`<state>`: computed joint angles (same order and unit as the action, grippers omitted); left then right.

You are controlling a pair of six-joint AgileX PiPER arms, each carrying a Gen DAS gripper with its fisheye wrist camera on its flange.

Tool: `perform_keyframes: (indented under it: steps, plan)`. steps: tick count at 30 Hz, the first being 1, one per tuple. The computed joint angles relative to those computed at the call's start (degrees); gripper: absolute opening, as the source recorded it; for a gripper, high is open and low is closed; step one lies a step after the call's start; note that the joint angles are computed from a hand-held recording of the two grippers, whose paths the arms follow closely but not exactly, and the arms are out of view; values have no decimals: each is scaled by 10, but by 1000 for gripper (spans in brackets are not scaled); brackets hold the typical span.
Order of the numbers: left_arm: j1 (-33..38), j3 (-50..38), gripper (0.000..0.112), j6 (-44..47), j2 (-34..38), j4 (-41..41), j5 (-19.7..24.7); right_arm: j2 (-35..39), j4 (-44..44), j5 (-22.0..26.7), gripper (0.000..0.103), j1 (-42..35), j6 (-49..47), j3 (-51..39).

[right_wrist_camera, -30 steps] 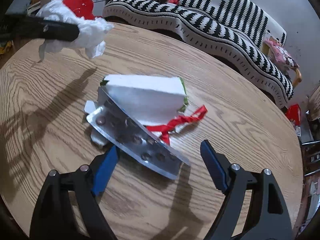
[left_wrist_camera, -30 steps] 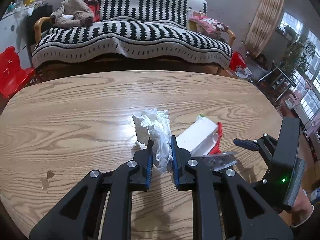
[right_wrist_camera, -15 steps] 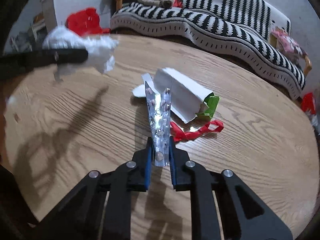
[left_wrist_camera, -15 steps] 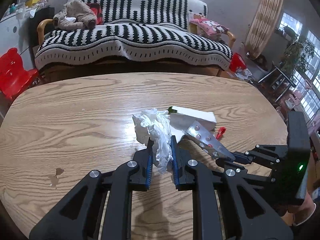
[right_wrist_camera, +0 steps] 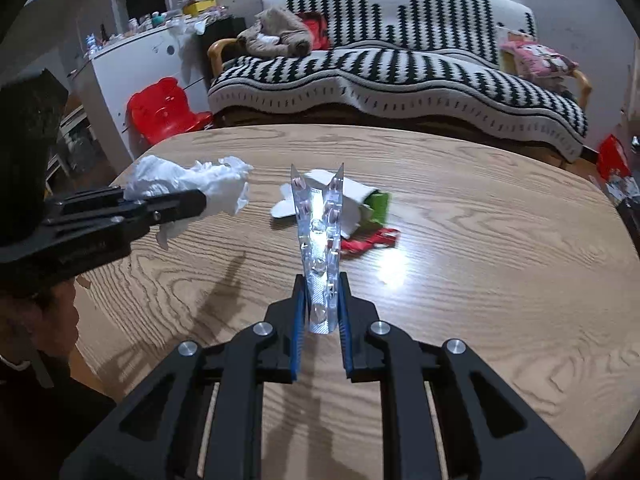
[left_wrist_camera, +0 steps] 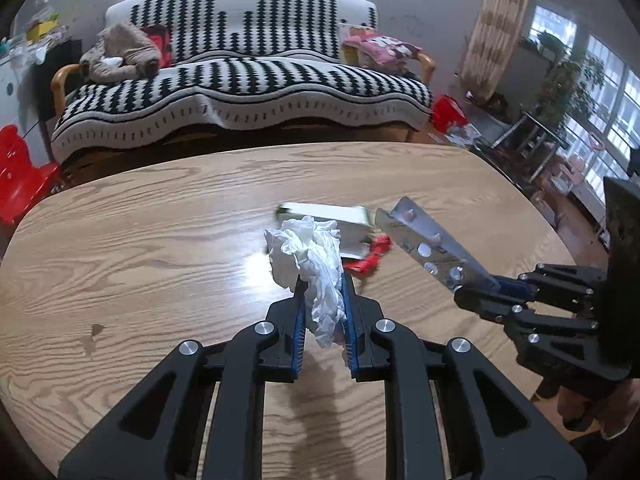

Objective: Collect trash
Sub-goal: 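Carry tissue and blister pack over the black bin and release both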

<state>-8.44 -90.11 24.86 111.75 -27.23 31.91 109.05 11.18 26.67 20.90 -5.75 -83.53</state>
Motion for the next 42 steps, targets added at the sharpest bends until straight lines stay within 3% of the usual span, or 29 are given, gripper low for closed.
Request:
perform_keyframes:
  steps: [7,16,20,26,33,37,42]
  plan:
    - [-59,5,16,-25,-5,21,-6,-98,1,-28,16,-46,5,121]
    - [-166,-38,15,-63,19,25,-3,-255,8,-42,16,-176,-15,282]
    - [-232,-69,15,-77,39,23,-4,-320,45,-29,16,-271,-72,342]
    - [-313,-123,15,-72,77,1,-1,-388,154,10,16,-452,-232,405]
    - [-403,-219,15,-92,150,11,31,-408,259,85,16,-691,-406,440]
    - [-439,-272,15,-89,191,0,50,-381,264,121,16,-795,-424,437]
    - [-472,-349,15,-104,250,7,86,-351,254,138,16,-862,-424,430]
